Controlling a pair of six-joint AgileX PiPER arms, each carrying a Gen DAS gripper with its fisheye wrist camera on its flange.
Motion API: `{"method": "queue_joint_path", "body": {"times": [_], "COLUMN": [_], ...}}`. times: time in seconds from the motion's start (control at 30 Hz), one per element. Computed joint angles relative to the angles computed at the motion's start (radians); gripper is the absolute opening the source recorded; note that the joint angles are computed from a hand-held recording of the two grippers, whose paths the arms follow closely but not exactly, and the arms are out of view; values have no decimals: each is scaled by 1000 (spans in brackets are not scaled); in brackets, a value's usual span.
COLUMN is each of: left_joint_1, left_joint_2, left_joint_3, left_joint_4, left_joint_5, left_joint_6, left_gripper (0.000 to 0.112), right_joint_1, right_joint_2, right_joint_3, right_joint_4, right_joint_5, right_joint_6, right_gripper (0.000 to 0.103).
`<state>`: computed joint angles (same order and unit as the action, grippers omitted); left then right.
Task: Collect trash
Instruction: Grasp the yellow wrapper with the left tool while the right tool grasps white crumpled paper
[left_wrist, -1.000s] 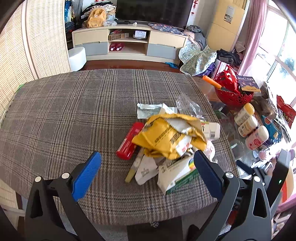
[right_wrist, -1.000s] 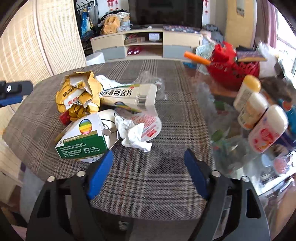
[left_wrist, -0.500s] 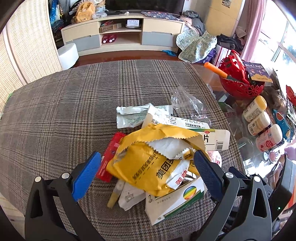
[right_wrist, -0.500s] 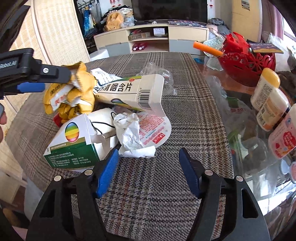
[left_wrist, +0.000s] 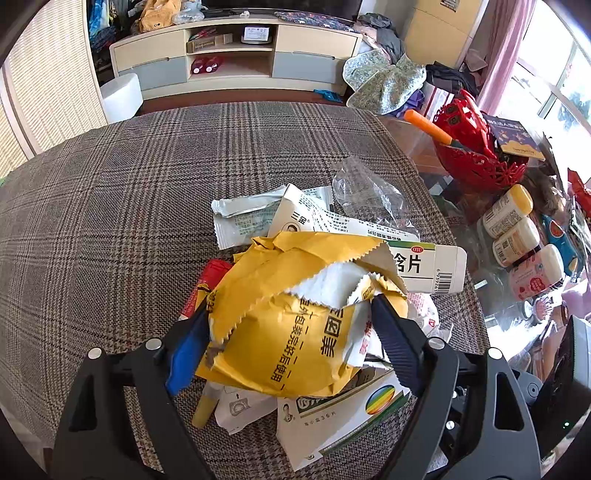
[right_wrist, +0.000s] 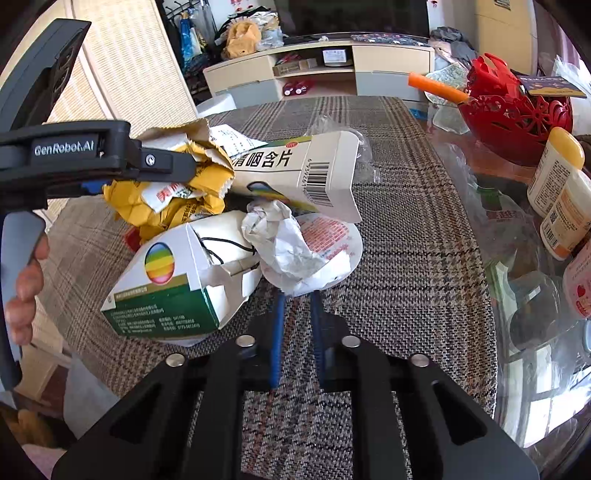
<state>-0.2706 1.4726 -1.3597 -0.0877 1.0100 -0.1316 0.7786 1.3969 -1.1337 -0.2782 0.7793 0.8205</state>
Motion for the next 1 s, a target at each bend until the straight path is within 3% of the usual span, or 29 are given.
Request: {"method": "queue_joint_path", "body": {"times": [0.13, 0.37, 0.57, 0.77, 1.0], "left_joint_1": [4, -8, -25, -23, -17], "left_joint_2": [-20, -76, -79, -70, -65], "left_joint_3": [12, 25, 13, 24, 36], "left_joint_4": [-7, -1, 19, 11, -3], "left_joint_5": [3, -9, 3, -13, -23], "left_joint_6": [21, 14, 8, 32, 61], "left_gripper": [72, 66, 66, 66, 66], "right_joint_1": [15, 38, 11, 9, -55], "right_joint_2": [-19, -69, -90, -22, 63], "right_joint_3": [7, 23, 26, -65, -125], "right_joint_4": [-23, -60, -36, -91, -26], "right_joint_5": [15, 50, 11, 15, -35], "right_joint_6": [28, 58, 66, 104, 62], "right_gripper": [2, 2, 6, 6, 10]}}
